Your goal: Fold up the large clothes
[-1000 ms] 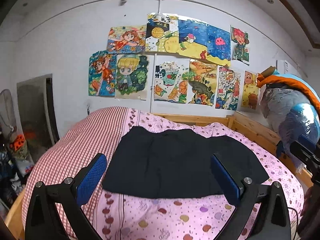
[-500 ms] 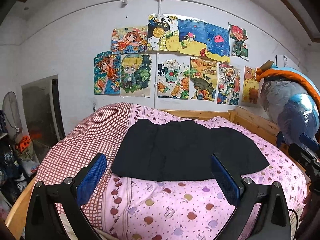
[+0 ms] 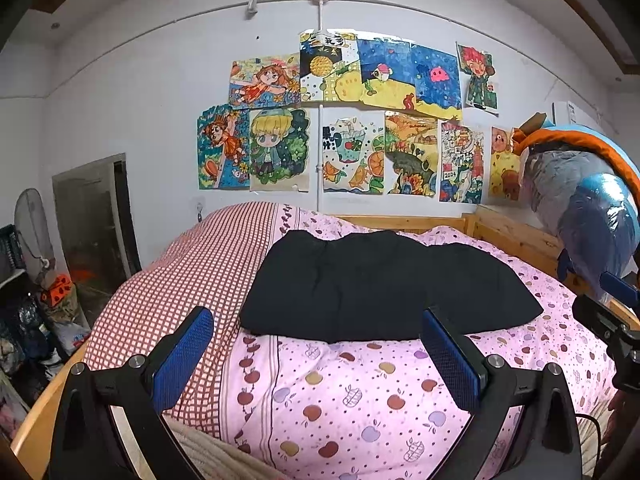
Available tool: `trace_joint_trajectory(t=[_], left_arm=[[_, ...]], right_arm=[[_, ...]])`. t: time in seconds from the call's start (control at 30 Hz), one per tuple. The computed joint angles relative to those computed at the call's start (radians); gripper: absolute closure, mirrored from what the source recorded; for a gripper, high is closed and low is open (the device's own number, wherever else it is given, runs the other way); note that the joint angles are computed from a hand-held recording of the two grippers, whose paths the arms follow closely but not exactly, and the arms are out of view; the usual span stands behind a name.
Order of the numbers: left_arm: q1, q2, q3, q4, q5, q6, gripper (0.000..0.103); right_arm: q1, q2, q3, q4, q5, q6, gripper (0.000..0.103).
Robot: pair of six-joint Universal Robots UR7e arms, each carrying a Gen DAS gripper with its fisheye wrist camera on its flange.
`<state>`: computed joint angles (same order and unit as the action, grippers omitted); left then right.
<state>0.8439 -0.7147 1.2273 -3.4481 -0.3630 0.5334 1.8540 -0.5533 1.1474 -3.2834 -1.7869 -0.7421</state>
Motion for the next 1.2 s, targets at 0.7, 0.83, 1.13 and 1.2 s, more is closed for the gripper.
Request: trace_joint_trajectory(t=[0.7, 0.83, 1.13, 1.2], left_arm=[[0.036, -0.028, 0.111, 0.043, -0.004, -0.118, 0.0], [0.04, -0.025, 0.106, 0.056, -0.003, -0.126, 0.0], [0.042, -0.017, 0.09, 0.083, -0.004, -0.127, 0.0], [0.042, -0.015, 0.086, 0.086, -0.006, -0.125, 0.0]], right_arm=[[-0.019, 0.021, 0.014, 0.025, -0.045, 0.023, 0.002], [-0.021, 0.031, -0.006, 0.052, -0.069, 0.035, 0.002], [-0.026, 0.038, -0.025, 0.073, -0.084, 0.052, 0.002], [-0.027, 0.039, -0.03, 0.078, -0.082, 0.051, 0.002]])
